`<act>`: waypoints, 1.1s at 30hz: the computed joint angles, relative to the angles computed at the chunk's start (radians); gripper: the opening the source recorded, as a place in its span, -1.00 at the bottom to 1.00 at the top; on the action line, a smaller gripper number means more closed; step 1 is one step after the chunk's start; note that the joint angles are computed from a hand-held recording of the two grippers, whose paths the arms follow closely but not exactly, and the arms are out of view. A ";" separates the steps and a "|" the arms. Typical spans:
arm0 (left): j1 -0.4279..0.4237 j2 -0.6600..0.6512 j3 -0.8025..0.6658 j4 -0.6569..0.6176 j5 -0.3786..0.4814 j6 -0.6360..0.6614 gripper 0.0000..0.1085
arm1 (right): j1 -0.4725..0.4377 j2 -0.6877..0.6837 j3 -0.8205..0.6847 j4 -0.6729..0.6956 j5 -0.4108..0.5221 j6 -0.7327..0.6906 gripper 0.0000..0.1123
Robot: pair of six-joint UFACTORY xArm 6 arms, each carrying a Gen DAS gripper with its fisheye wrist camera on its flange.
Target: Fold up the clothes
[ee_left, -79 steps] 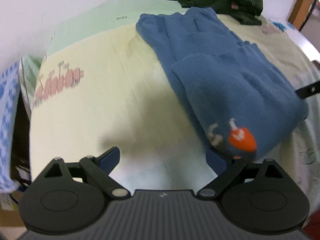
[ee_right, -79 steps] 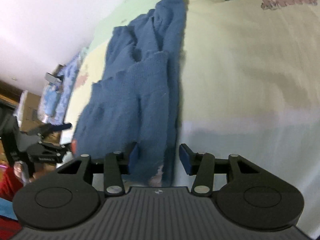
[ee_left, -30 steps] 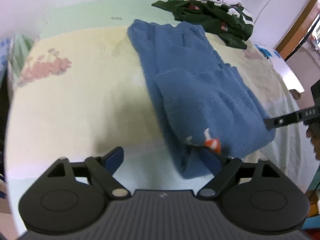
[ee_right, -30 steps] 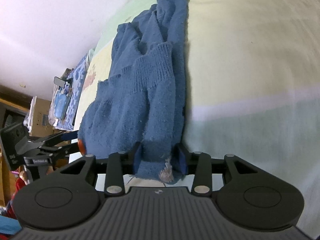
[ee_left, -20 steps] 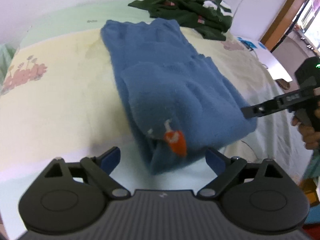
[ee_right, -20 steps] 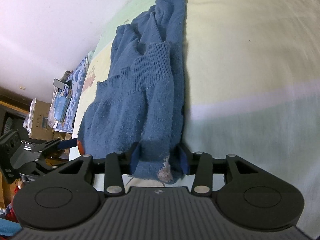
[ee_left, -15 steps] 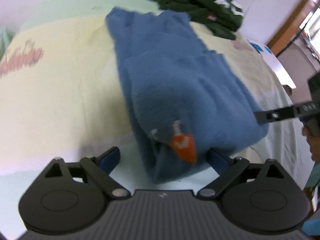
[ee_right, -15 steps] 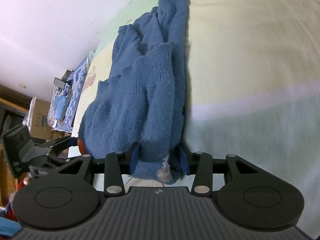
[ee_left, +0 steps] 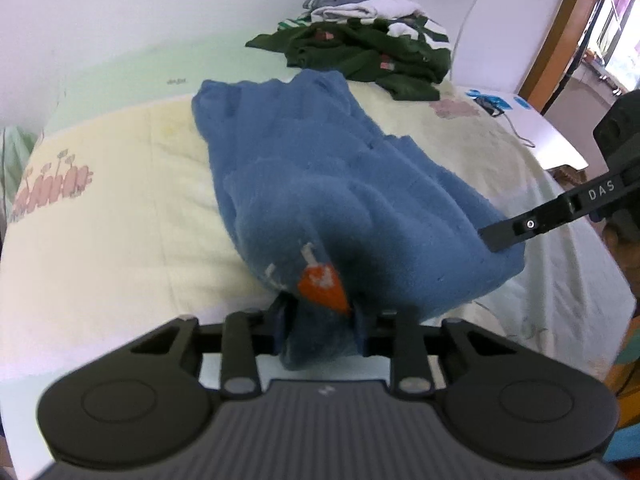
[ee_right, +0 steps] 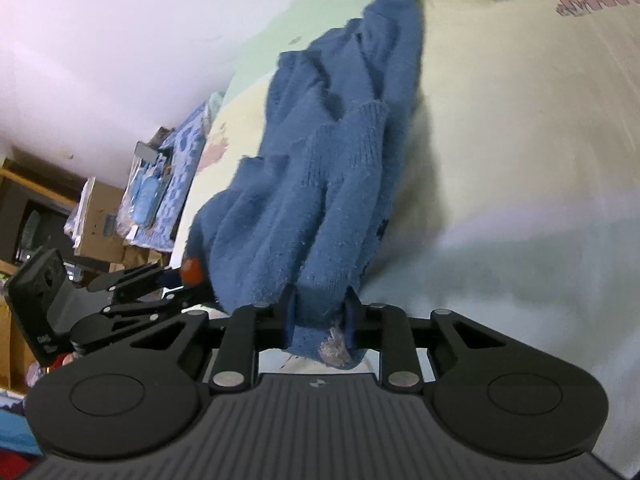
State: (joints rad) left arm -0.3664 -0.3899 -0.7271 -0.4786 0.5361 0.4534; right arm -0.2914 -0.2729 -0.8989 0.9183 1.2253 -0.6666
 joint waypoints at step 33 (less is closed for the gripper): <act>-0.007 0.065 -0.045 -0.039 -0.001 0.197 -0.13 | 0.200 -0.083 0.140 -0.020 -0.407 -0.116 -0.69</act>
